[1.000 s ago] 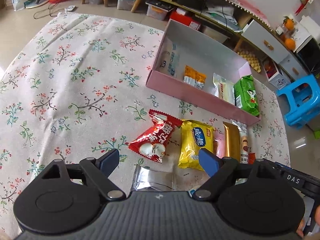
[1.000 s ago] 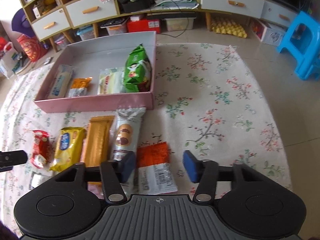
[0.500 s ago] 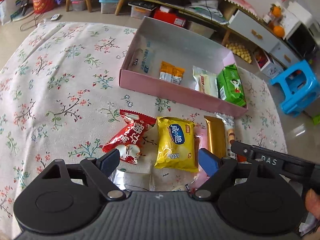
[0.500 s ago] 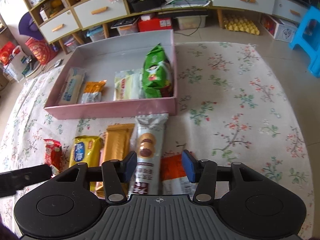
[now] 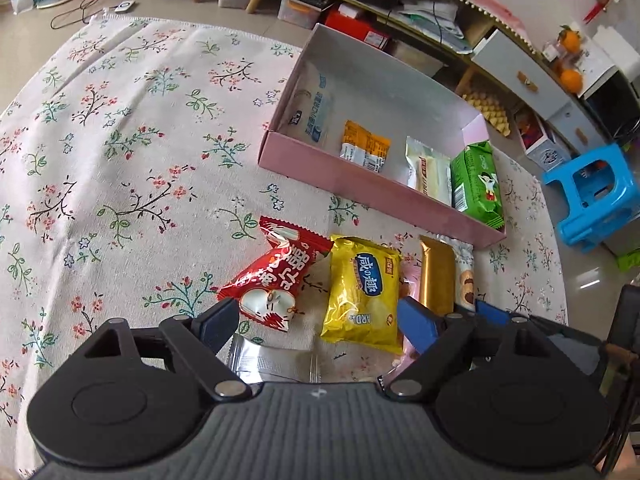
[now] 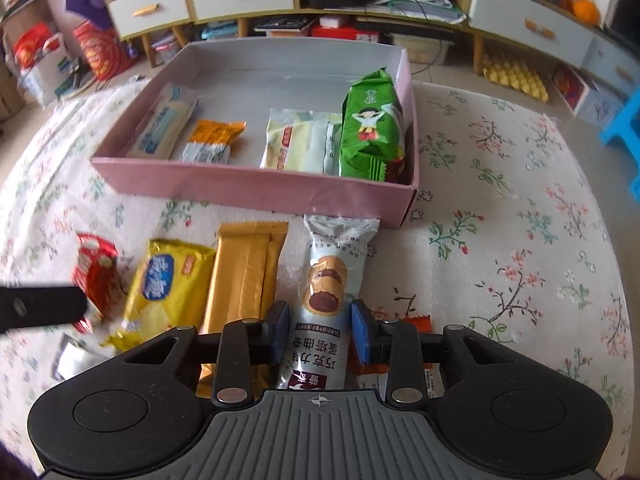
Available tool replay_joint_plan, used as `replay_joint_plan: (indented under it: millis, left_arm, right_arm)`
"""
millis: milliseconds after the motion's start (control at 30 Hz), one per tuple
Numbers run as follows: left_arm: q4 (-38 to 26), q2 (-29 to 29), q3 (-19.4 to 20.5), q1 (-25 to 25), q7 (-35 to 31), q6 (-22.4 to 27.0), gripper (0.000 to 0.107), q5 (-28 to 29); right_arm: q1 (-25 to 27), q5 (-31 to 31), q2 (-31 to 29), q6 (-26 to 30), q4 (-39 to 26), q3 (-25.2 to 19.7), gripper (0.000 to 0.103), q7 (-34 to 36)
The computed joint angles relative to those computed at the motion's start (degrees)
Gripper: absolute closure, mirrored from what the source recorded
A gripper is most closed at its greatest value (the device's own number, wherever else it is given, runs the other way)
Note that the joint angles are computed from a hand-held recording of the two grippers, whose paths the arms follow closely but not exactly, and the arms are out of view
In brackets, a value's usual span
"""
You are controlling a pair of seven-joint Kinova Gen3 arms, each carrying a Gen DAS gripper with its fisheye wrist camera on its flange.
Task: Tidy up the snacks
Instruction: 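Grasp the cookie stick pack with right gripper while left grasps the red candy bag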
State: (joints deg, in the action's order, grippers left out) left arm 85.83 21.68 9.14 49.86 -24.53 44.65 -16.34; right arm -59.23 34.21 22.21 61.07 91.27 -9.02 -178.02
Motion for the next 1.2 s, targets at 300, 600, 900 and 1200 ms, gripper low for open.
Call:
replay_joint_plan:
  millis: [300,600,900,1200]
  left_arm:
    - [1.76,-0.62,0.62,-1.79,-2.07,-1.90,0.024,1.51]
    - [1.09,-0.15,0.57,0.27,-4.82,-5.80,0.028,1.04]
    - [4.10,-0.69,0.03,-3.20,-5.97,-6.43,0.049,3.64]
    - [-3.60,4.90,-3.44,2.83,-5.09,3.55,0.046,-6.31]
  right_arm:
    - [2.61,0.94,-9.17,-7.31,6.85,-1.33,0.074,-10.39]
    - [4.67,7.36,-15.51,-8.52,12.19,-5.83,0.074,-25.03]
    - [6.13,8.69,-16.21,-10.03,12.21,-8.79,0.074,-25.76]
    - [5.72,9.56,-15.59,-10.92,11.57,-8.77,0.074,-25.93]
